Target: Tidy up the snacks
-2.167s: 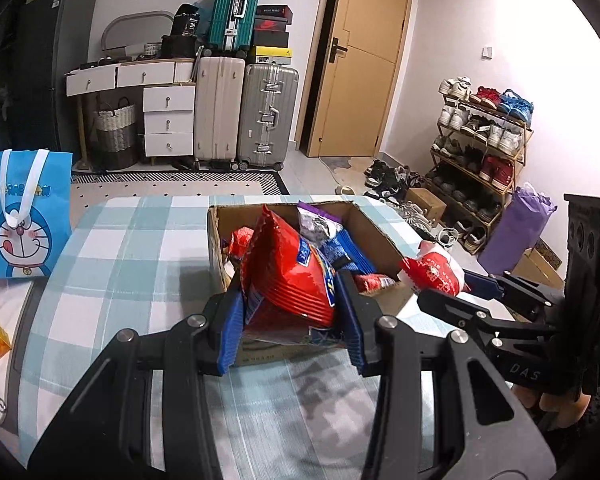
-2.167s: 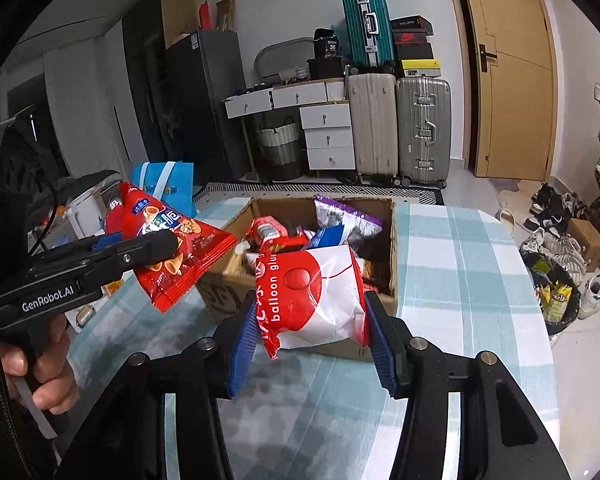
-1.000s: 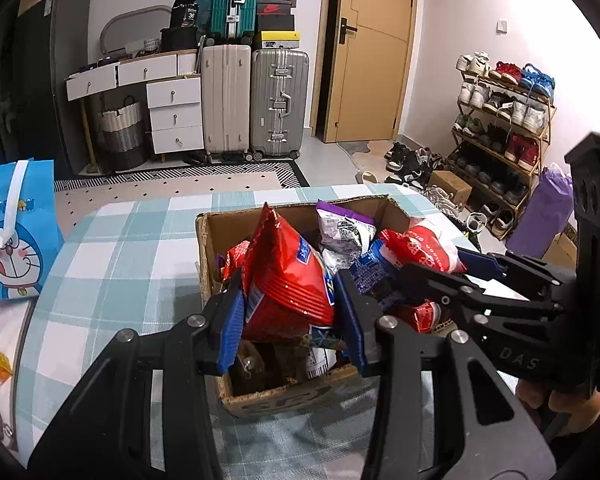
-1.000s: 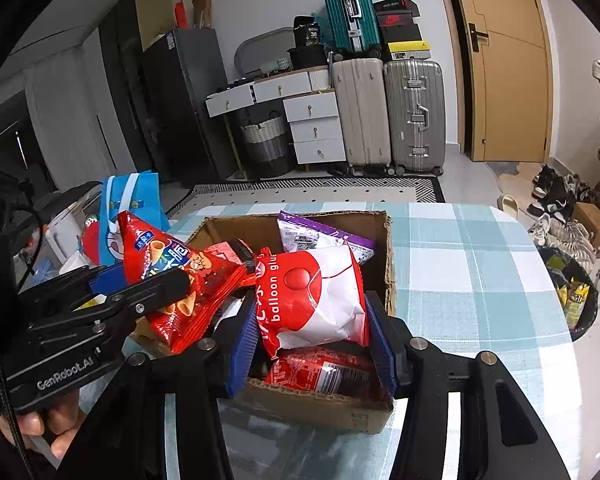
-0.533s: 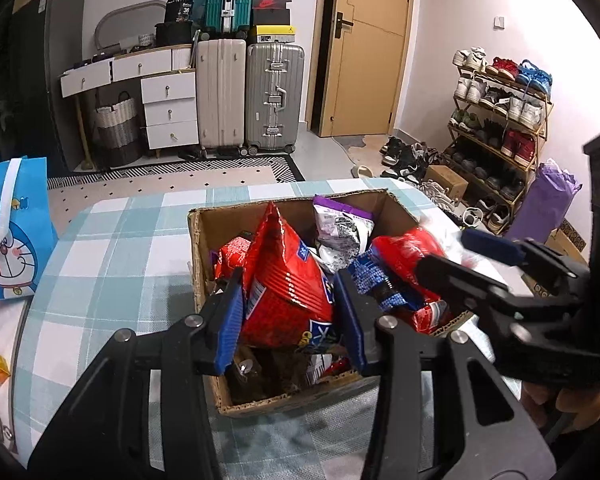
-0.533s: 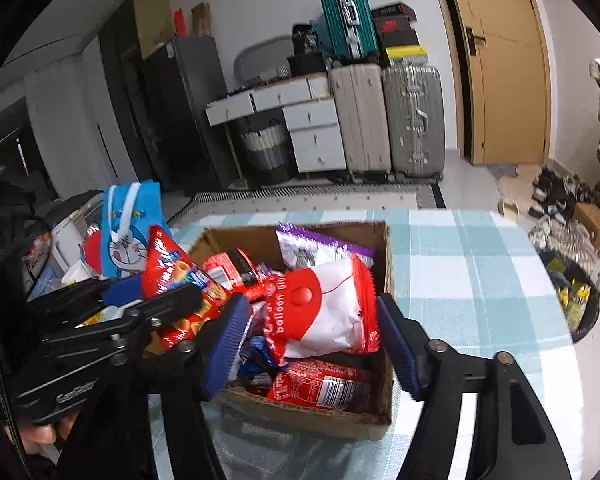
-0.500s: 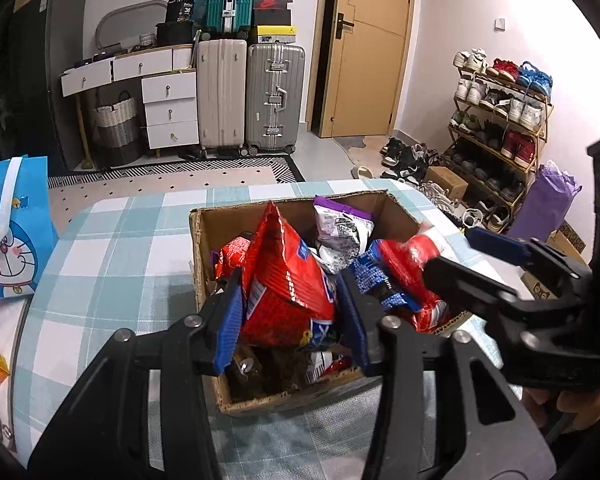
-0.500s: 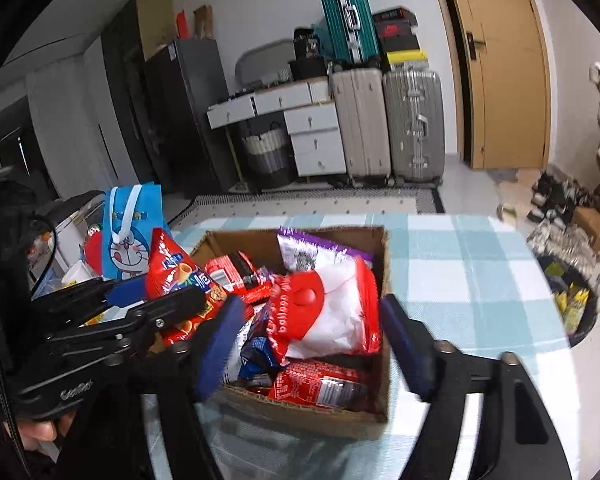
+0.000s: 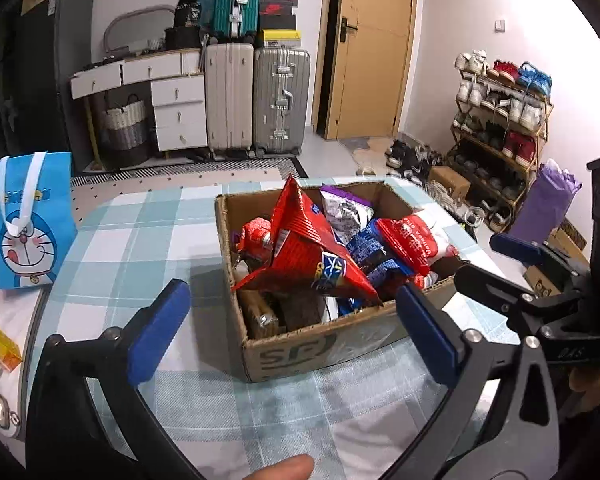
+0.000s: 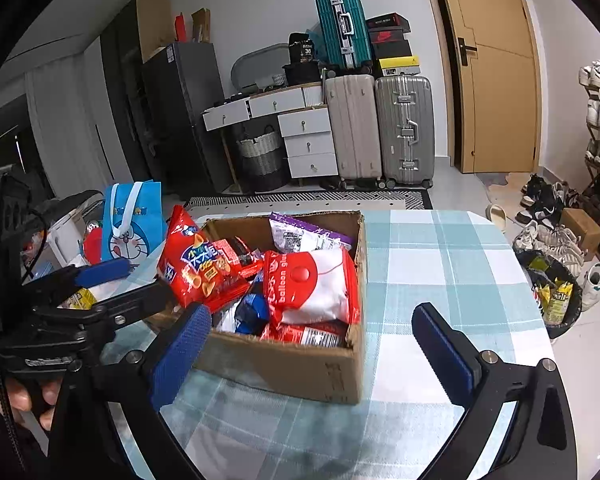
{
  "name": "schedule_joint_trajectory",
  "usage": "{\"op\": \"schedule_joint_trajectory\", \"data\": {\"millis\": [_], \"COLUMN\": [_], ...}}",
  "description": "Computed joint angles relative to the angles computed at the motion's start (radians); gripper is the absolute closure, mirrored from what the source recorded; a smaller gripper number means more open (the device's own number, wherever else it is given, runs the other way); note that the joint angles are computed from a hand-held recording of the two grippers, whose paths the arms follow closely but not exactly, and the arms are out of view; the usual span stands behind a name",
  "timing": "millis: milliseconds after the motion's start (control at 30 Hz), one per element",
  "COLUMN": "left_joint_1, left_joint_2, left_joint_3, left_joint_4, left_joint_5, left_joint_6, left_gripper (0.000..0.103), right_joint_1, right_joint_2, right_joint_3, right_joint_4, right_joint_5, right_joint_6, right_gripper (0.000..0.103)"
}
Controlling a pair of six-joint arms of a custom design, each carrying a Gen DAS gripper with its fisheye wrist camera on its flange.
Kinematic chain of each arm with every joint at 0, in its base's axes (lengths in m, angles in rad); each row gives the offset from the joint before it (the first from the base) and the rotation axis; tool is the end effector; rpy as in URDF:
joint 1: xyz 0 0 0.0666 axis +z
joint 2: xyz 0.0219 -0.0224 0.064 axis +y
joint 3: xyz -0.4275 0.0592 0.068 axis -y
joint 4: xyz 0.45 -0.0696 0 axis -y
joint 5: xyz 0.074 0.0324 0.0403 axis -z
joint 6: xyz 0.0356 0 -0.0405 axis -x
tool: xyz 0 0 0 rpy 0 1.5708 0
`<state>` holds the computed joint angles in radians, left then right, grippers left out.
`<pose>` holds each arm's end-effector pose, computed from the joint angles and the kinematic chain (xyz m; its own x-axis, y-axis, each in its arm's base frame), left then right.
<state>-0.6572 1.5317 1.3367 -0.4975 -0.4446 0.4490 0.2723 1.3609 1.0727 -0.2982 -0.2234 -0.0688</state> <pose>0.4811 -0.3524 0.4053 -0.5810 -0.0466 -0.8126 0.0413 0.9954 -0.0867 0.5000 0.1474 0.3747 -0.5620 -0.0873 -0.8225 -0.4023 0.8977 0.1796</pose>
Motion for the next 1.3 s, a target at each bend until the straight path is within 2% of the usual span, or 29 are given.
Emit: {"op": "schedule_joint_trajectory", "data": {"millis": [333, 633, 867, 967, 1167, 1300], "left_joint_1": [-0.038, -0.083, -0.114, -0.122, -0.135, -0.136], "left_joint_2": [-0.084, -0.133, -0.136, -0.135, -0.121, -0.117], "left_joint_3": [-0.113, -0.216, -0.275, -0.292, -0.301, -0.305], "left_joint_4": [0.050, 0.151, 0.253, 0.293, 0.328, 0.329], "left_joint_5": [-0.053, -0.147, -0.221, -0.224, -0.257, -0.259], "left_joint_6": [0.034, 0.027, 0.025, 0.005, -0.023, -0.012], "left_gripper": [0.001, 0.001, 0.001, 0.001, 0.001, 0.001], "right_joint_1": [0.004, 0.008, 0.026, 0.030, 0.024, 0.024], "right_joint_2": [-0.071, -0.142, -0.180, -0.195, -0.208, -0.208], "right_joint_3": [-0.090, -0.196, -0.252, -0.277, -0.304, -0.316], "right_joint_4": [0.068, 0.162, 0.212, 0.253, 0.308, 0.331], "right_joint_5": [-0.033, -0.060, -0.023, -0.010, -0.015, -0.006], "right_joint_6": [-0.010, -0.001, 0.030, 0.036, 0.025, 0.028], "right_gripper": [0.000, 0.000, 0.000, 0.000, 0.000, 0.000]}}
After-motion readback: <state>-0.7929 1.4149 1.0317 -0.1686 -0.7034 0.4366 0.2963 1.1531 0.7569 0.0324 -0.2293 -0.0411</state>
